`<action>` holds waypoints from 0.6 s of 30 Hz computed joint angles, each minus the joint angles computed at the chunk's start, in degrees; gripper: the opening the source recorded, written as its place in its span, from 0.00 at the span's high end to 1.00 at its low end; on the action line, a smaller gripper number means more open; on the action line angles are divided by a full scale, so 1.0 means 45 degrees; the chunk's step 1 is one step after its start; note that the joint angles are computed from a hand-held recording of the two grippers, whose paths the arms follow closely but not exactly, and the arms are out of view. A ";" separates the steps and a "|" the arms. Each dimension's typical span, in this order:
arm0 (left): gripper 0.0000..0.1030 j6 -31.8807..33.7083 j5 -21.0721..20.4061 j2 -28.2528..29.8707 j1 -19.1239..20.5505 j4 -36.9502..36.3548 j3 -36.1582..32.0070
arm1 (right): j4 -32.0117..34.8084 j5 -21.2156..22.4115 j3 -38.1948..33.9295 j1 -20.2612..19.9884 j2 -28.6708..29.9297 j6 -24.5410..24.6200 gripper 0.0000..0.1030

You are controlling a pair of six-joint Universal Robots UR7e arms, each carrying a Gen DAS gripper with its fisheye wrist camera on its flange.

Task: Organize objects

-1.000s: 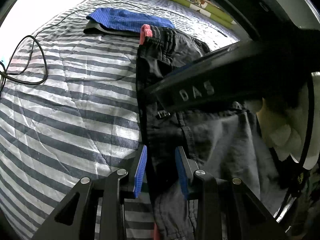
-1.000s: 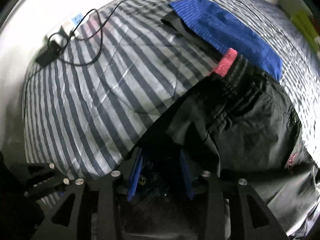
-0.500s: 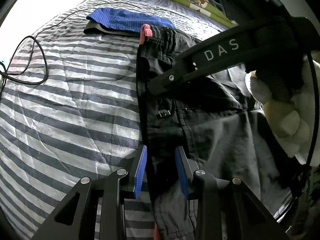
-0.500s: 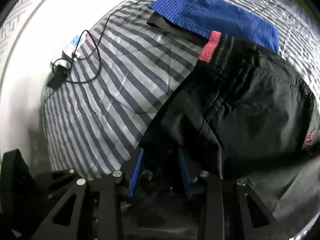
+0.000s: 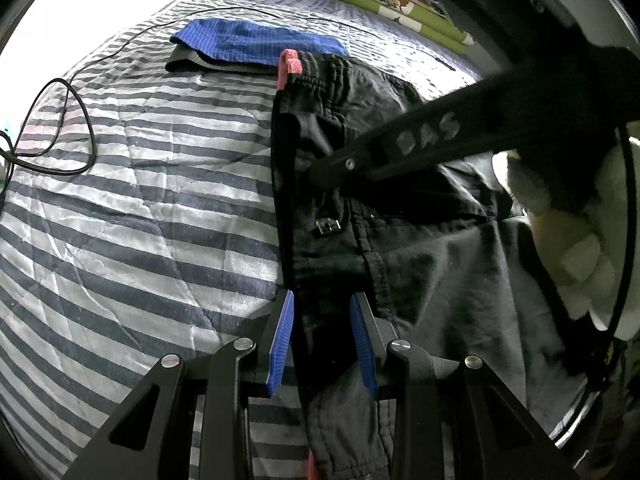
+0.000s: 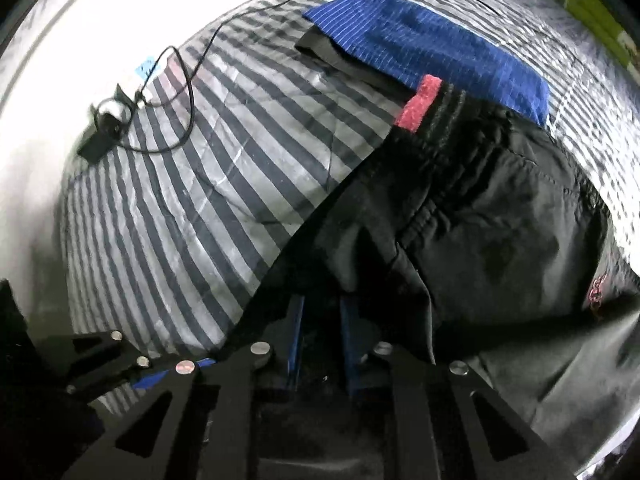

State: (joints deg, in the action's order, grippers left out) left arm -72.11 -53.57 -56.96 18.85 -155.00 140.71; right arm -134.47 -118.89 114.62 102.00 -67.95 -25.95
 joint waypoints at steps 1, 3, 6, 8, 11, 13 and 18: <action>0.69 0.0014 -0.0001 0.0022 0.0012 -0.0012 -0.0018 | 0.0381 0.0283 -0.0157 -0.0092 -0.0081 0.0224 0.85; 0.69 0.0017 -0.0018 0.0038 0.0035 -0.0062 -0.0028 | 0.1036 0.0811 -0.0421 -0.0266 -0.0269 0.0559 0.85; 0.69 0.0005 -0.0013 0.0055 0.0043 -0.0004 -0.0076 | 0.1913 0.1440 -0.0764 -0.0404 -0.0471 0.0954 0.85; 0.69 -0.0003 -0.0011 0.0062 0.0036 0.0028 -0.0087 | 0.2243 0.1712 -0.0906 -0.0287 -0.0442 0.1168 0.85; 0.69 -0.0032 -0.0007 0.0078 0.0046 0.0001 -0.0097 | 0.3009 0.2002 -0.1073 -0.0275 -0.0575 0.1218 0.85; 0.69 -0.0081 -0.0007 0.0068 0.0037 0.0016 -0.0110 | 0.2987 0.1768 -0.0915 -0.0087 -0.0491 0.1191 0.85; 0.69 -0.0096 -0.0013 0.0072 -0.0036 0.0203 -0.0176 | 0.2135 0.0608 -0.0806 0.0139 -0.0424 0.0956 0.85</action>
State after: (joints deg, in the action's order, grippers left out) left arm -72.54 -53.63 -56.64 18.69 -154.08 139.92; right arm -124.86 -116.16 110.99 102.62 -69.85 -21.65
